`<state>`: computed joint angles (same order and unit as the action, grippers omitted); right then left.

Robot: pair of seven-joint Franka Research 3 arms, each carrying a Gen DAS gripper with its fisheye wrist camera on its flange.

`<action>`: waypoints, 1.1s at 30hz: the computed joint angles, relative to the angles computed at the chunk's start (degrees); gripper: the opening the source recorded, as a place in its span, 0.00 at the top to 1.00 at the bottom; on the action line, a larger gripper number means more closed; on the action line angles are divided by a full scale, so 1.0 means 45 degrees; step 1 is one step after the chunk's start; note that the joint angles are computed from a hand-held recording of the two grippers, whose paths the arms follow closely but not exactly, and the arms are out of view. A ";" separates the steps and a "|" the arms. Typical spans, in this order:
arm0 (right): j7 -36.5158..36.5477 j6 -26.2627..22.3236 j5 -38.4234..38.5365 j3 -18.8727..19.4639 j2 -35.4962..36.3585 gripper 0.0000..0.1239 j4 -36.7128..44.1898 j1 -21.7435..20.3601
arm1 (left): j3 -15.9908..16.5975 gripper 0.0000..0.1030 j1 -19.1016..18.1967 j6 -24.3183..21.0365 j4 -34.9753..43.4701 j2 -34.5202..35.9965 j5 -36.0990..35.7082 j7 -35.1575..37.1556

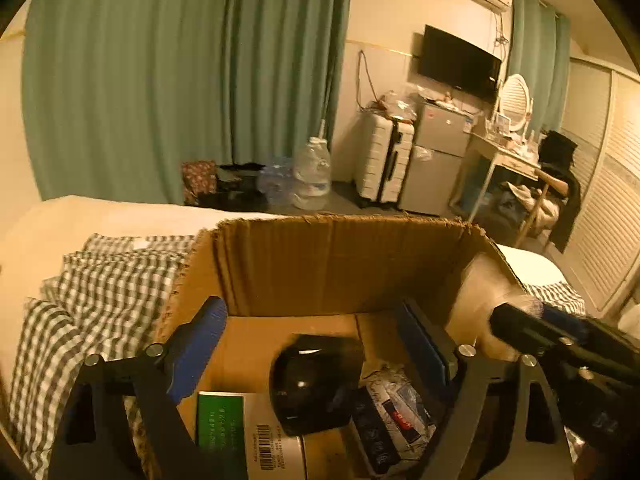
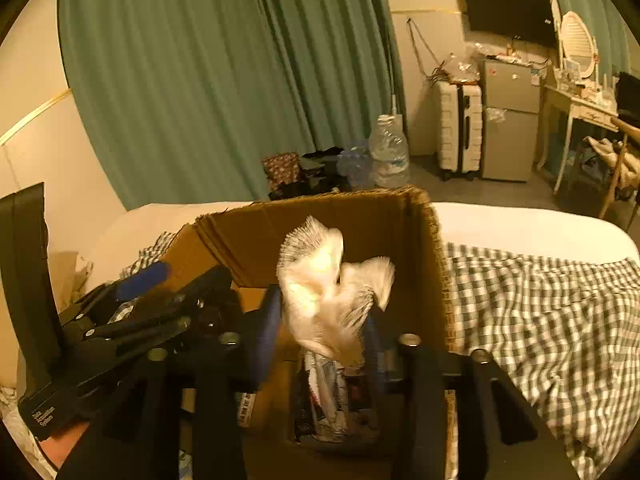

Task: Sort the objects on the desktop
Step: 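Move both tools back to the pile of items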

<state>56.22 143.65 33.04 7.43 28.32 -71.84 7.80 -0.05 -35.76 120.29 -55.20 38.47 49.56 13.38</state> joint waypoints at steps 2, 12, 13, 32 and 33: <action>-0.0083 0.0204 0.0097 0.0016 -0.0286 0.63 -0.0276 -0.0041 | -0.0012 0.13 -0.0149 -0.0361 -0.0063 -0.0119 0.0045 0.0143; -0.1045 0.0161 0.1847 -0.0167 -0.3532 0.59 -0.3407 -0.0465 | -0.0638 0.09 -0.0822 -0.1236 -0.2355 -0.2495 0.1152 -0.1277; -0.1296 0.0271 0.2073 -0.0244 -0.4122 0.58 -0.4032 -0.0419 | -0.0767 0.08 -0.0821 -0.1366 -0.2362 -0.2596 0.1316 -0.1252; -0.1737 0.1078 0.1689 -0.1560 -0.9048 0.46 -1.0957 0.1080 | -0.3789 0.00 -0.0900 -0.4335 -0.8433 -0.6174 0.2095 -0.4403; -0.1652 0.1237 0.1577 -0.1547 -0.9091 0.46 -1.1238 0.1138 | -0.3898 0.00 -0.0950 -0.4615 -0.8637 -0.6146 0.2027 -0.4814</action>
<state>48.79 149.22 40.14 0.46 -12.59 -122.41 12.92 -17.59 -40.04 99.53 -94.06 10.81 58.68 -8.28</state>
